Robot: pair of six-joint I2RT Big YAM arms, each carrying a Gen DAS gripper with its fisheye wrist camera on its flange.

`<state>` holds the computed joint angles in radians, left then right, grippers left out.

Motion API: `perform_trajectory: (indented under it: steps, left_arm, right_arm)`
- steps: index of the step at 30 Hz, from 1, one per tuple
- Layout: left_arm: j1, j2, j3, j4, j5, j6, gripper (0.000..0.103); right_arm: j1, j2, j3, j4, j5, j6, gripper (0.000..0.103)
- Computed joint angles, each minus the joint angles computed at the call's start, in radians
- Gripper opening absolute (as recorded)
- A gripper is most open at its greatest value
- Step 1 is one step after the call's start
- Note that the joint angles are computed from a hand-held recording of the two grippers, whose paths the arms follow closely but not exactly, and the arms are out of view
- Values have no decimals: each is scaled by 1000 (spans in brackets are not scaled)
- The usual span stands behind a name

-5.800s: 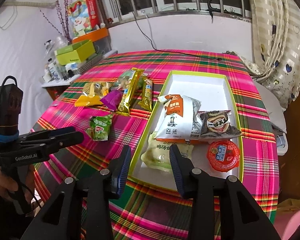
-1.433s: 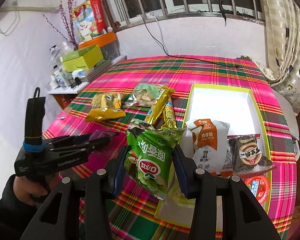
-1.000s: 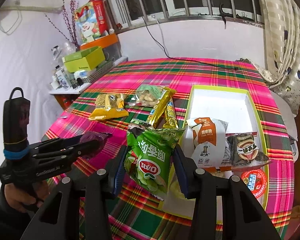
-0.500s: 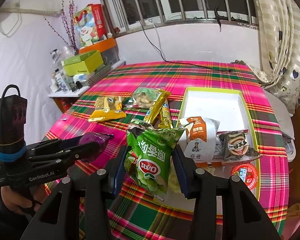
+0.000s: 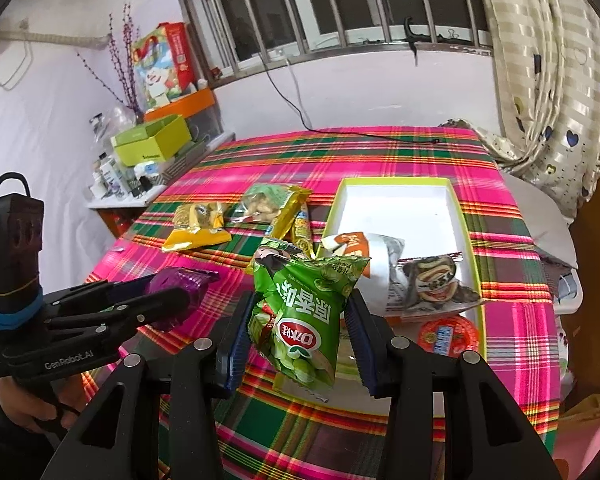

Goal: Organize snacks
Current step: 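Carry the purple packet and green bag over the white box with both grippers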

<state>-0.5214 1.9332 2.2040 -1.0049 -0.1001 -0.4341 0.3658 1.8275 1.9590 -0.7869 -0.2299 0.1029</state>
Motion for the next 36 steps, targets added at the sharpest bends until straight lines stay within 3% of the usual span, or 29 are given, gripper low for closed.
perform_trajectory:
  steps: [18,36]
  left_arm:
    - [-44,110,208,-94,11,47,43]
    - [-66,252,453,-218,45,71,43]
  right_arm:
    - [-57,-78,-111,62,5,32,43]
    - [-102,-92,-149,69,10,59,43]
